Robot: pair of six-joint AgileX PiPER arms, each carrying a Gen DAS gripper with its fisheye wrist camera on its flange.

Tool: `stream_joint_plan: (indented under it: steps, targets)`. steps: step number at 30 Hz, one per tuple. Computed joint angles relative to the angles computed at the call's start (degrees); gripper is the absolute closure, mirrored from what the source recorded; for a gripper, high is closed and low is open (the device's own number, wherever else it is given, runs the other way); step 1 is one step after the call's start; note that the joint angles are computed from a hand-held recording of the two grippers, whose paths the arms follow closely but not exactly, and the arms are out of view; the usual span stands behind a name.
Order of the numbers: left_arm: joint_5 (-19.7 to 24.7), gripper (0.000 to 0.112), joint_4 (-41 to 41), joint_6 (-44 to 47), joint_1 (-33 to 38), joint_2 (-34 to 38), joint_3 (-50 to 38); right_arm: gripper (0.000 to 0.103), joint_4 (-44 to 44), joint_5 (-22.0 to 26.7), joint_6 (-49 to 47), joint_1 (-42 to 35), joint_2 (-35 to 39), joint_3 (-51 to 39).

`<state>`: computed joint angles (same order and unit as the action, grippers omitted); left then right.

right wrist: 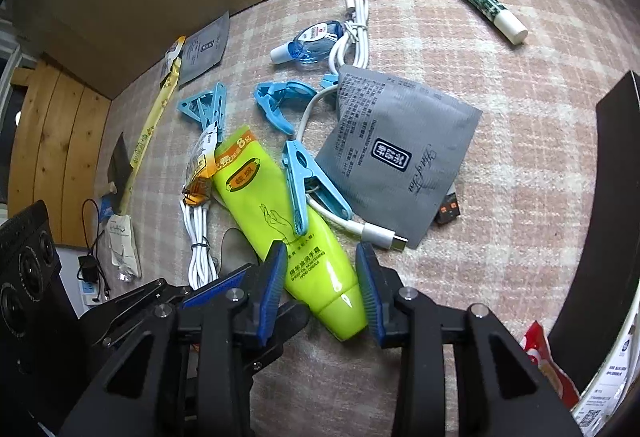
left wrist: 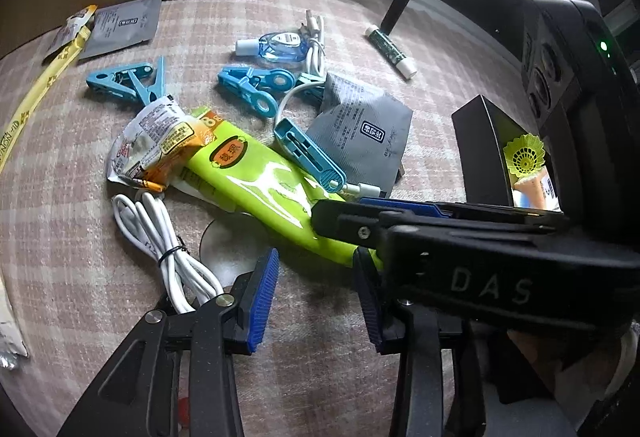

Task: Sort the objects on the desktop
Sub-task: 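Grasp the yellow-green tube with the right tool while the left tool pushes it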

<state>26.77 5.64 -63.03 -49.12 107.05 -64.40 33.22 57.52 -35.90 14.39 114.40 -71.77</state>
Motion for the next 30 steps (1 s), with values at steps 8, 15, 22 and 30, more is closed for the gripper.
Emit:
stream_joint_plan:
  steps: [8, 15, 22, 30]
  targets:
    - [-3.74, 0.057, -4.78, 4.01, 0.6, -1.43, 3.26, 0.076, 1.45, 2.92, -1.75, -0.52, 0.29, 0.62]
    - [-2.61, 0.064, -1.69, 2.42, -0.15, -0.21, 1.91, 0.076, 2.2, 1.62, -1.86, 1.31, -0.04, 2.07]
    - [-2.9, 0.068, -0.74, 1.82, -0.73, -0.76, 2.57, 0.076, 3.18, -0.49, -1.41, 1.62, -1.3, 4.23]
    - [-2.37, 0.071, 1.83, -1.03, -2.34, -3.23, 3.92, 0.076, 4.44, -1.29, -2.52, 1.12, -4.46, 7.53]
